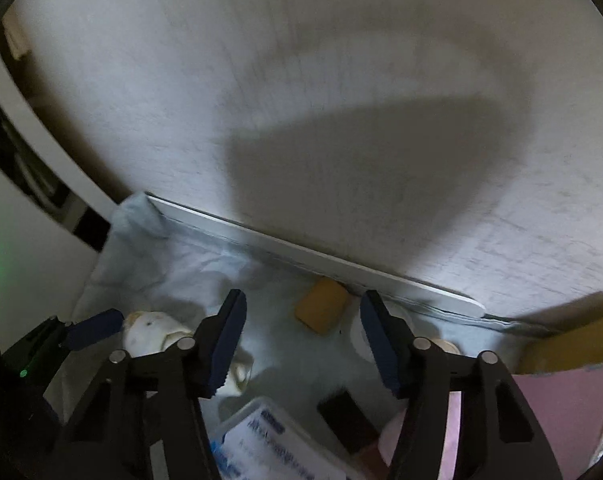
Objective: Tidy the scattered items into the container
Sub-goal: 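Grasp the white patterned sock with the left tool while the right grasps the brown tube, then carry sock and brown tube into the cardboard box and open both tools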
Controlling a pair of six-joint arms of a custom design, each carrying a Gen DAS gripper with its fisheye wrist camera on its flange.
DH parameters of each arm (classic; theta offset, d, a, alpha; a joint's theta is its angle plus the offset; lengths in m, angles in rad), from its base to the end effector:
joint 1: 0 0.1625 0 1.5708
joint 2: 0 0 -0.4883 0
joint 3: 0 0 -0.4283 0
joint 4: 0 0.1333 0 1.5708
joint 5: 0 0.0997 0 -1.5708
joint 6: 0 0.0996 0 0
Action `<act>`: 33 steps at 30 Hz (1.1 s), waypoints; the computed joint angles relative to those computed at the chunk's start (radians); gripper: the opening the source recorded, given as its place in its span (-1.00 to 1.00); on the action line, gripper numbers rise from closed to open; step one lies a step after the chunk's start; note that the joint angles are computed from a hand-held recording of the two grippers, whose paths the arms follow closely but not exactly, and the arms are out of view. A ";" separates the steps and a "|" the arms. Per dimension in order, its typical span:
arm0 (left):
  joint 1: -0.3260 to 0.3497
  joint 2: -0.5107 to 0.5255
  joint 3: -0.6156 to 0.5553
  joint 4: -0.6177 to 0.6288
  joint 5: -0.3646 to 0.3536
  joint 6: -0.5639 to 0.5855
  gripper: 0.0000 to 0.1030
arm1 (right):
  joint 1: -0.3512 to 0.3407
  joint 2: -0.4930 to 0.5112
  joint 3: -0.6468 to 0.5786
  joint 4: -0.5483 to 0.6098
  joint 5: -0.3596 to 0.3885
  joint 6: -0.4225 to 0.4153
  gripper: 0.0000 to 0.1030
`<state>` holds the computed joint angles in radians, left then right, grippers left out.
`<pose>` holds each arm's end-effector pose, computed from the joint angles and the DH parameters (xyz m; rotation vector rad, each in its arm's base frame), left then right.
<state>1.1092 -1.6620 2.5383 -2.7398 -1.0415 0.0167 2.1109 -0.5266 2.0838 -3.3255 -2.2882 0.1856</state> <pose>0.0085 -0.3951 0.2661 0.5227 2.5889 -0.5372 0.3361 -0.4287 -0.0744 0.3467 -2.4584 0.5600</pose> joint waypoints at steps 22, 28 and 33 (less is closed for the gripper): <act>-0.013 -0.004 0.002 0.016 -0.049 -0.013 -0.32 | 0.003 0.024 -0.005 -0.028 -0.015 -0.056 -0.59; -0.108 -0.095 -0.001 0.118 0.000 -0.089 -0.32 | 0.032 -0.029 0.018 -0.007 0.011 -0.046 -0.59; -0.218 -0.185 -0.024 0.253 0.045 -0.160 -0.32 | 0.063 -0.099 0.056 0.027 0.051 -0.021 -0.59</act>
